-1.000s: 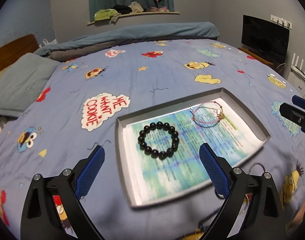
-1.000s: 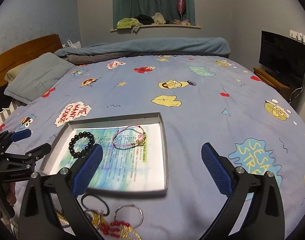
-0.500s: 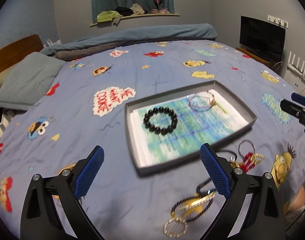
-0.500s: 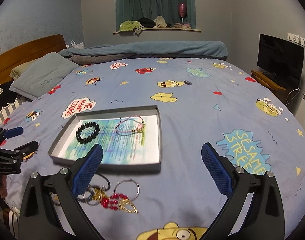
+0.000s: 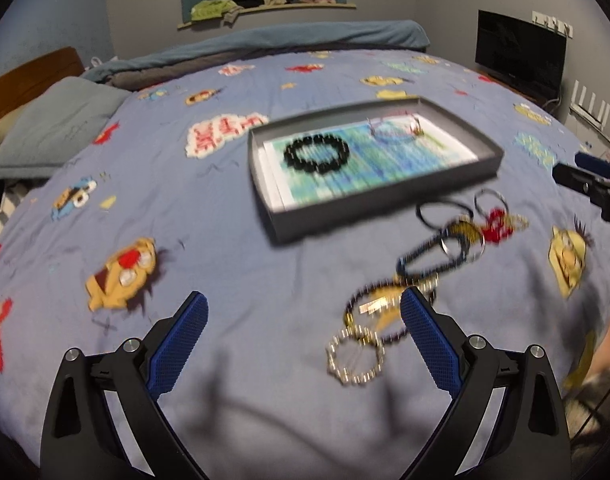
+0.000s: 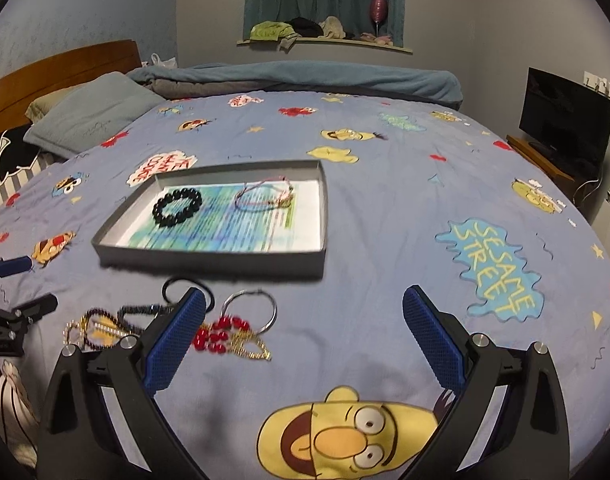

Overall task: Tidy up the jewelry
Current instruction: 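Withdraw both tools from the box back toward the jewelry pile, then grasp pearl ring brooch with left tool while right tool grasps red bead earrings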

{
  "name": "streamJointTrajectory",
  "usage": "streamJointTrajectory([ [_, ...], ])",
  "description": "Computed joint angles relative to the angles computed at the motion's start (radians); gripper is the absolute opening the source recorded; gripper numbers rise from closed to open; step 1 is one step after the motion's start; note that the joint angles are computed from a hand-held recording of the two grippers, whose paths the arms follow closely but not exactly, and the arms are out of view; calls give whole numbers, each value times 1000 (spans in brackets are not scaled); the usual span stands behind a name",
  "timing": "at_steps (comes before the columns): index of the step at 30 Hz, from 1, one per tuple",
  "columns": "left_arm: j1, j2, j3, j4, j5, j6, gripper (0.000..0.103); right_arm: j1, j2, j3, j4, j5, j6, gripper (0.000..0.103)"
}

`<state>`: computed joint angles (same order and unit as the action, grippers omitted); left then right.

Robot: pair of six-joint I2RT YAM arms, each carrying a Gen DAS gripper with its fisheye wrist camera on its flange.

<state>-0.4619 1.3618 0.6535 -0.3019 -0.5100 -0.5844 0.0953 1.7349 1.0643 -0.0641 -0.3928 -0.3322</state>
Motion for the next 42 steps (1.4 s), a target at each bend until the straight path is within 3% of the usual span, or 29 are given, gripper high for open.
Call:
streamJointTrajectory([
  [10, -84, 67, -110, 126, -13, -84, 96, 2, 8, -85, 63, 2, -21, 97],
  [24, -94, 54, -149, 205, -10, -68, 92, 18, 50, -110, 68, -1, -45, 96],
  [32, -89, 62, -143, 211, 21, -39, 69, 18, 77, -76, 33, 4, -45, 64],
  [38, -76, 72, -143, 219, 43, -19, 54, 22, 86, -62, 4, -13, -71, 47],
  [42, -50, 70, -149, 241, 73, 0, 45, 20, 97, -47, -18, -25, -77, 42],
])
